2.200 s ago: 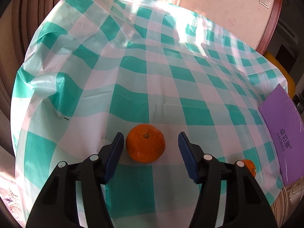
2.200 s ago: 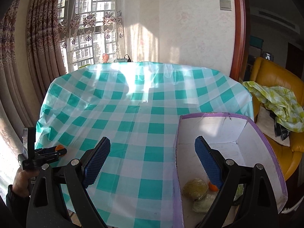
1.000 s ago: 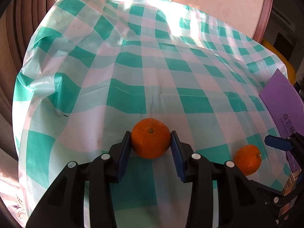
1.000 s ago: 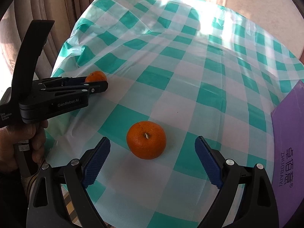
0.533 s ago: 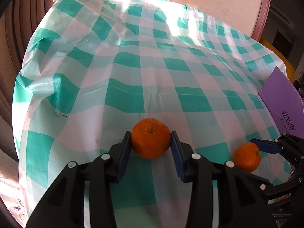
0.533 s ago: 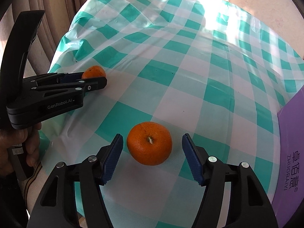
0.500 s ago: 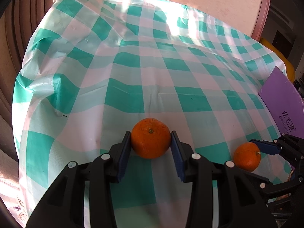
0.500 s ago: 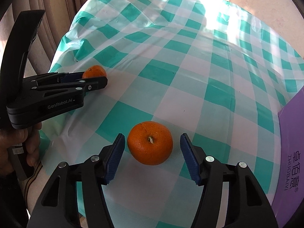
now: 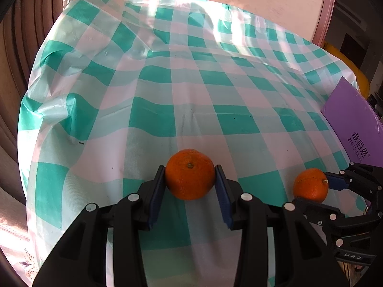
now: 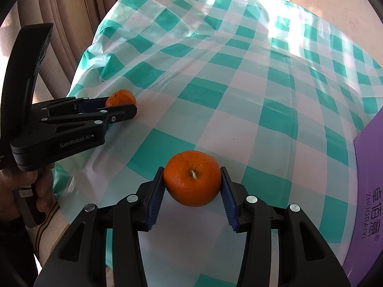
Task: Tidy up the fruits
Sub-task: 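Carry the orange with the left tool while the right carries its orange to the box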
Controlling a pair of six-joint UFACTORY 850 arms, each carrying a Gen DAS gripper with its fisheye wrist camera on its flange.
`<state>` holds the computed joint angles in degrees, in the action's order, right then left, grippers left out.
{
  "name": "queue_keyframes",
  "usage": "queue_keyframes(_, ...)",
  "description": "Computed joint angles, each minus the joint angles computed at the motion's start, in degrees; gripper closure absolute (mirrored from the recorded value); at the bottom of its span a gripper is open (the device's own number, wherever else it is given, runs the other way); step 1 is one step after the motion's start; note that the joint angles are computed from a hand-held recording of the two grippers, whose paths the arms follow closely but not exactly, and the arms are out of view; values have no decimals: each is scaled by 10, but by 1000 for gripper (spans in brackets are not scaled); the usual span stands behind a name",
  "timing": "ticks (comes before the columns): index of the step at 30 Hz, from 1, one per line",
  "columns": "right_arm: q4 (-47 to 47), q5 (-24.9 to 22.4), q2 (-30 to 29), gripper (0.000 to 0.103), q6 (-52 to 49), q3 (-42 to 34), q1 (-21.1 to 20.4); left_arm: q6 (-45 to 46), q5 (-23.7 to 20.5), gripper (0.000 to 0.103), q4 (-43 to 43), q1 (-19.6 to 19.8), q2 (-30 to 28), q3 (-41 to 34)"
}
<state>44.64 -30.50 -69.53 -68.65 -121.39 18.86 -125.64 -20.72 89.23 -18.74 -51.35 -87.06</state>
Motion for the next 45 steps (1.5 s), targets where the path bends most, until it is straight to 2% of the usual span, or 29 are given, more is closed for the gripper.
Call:
queue_keyframes(13, 96, -4, 33, 59, -84, 40, -16, 61, -14, 62, -44, -10, 9, -6)
queue_keyframes(25, 215, -8, 77, 59, -177, 79, -44, 145, -28, 62, -85, -26, 8, -49)
queue_keyframes(37, 319, -4, 108, 59, -244, 95, -85, 278, -38, 62, -150, -48, -22, -148)
queue_keyframes(45, 342, 4, 104, 59, -239, 75, -114, 454, -48, 62, -262, -65, -85, -285)
